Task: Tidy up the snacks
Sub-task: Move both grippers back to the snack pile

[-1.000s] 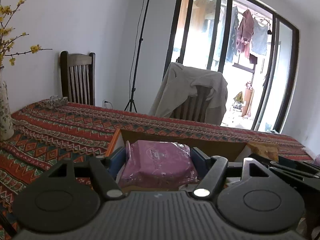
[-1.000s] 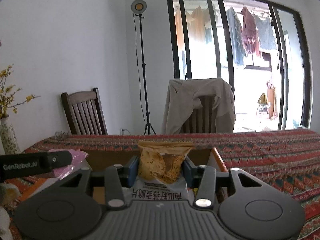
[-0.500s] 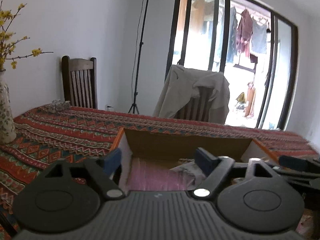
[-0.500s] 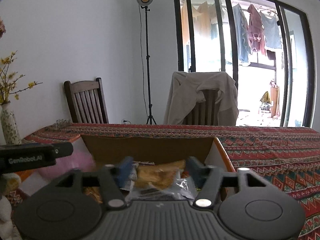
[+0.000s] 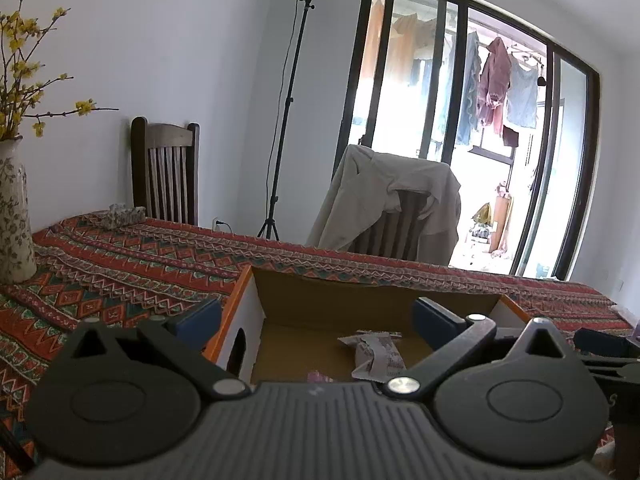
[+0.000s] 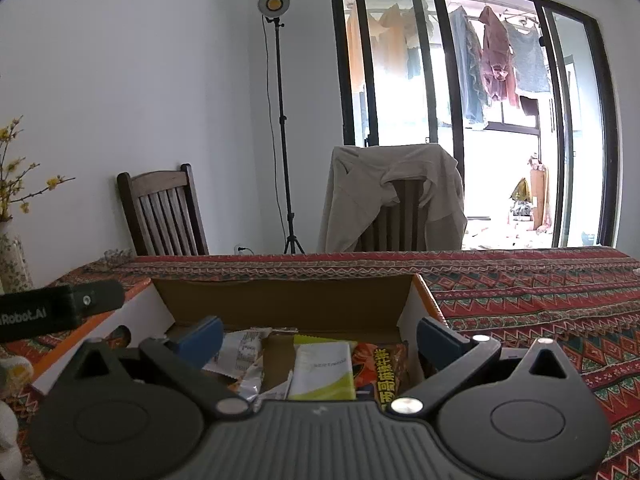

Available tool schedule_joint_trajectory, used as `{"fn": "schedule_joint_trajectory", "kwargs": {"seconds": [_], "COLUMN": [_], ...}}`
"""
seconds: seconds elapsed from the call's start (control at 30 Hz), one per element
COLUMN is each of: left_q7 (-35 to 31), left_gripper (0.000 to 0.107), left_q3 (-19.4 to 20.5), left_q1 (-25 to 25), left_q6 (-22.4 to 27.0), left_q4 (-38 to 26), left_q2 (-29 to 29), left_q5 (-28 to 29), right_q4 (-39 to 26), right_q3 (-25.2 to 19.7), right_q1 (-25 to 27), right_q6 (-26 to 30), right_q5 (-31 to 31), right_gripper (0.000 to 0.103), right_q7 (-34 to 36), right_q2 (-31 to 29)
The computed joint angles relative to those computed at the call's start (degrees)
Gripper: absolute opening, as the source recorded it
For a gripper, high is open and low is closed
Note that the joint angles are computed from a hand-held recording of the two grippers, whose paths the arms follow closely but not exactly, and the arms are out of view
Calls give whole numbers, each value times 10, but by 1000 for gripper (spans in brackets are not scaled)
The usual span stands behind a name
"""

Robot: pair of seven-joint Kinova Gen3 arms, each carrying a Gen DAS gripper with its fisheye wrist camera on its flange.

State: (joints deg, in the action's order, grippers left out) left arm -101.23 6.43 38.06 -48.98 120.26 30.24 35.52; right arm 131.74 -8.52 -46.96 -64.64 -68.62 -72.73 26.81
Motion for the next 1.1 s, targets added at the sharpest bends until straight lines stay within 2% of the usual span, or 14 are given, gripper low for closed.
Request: {"fn": "schedule_joint_trajectory", "kwargs": {"seconds": [0.23,0.4,0.47,0.63,0.83,1.1], "left_q7": [2,7,18,12,18,45], "left_gripper": [103,103,103,103,103,103], "left_q3": [2,8,11,12,20,30], "left_q1": [-1,-7,-13,-4,-2,-7], "left_q6": [7,30,33,19,4,-7], "left_q4": [2,9,22,54,99,162], "left_q2": [-13,-42,-56,-79,-105,-124], "left_q5": [-3,-6,-19,-7,3,-12], "right_q4": [-1,-13,-15,-12,-2,14], "right_q3": [-2,-9,-15,-34,-59,-89], "right_q1": [-2,-11,-17,-30,-58,-109], "right_q6": [2,3,-3,-15,-34,-67], "right_q5": [-2,-40,-58,-95,-140,-209], "right_gripper": [103,103,103,103,103,103], "right_q7": [16,63,80,101,106,105], "right_q2": [-12,-31,-38,-53,-62,-66]}}
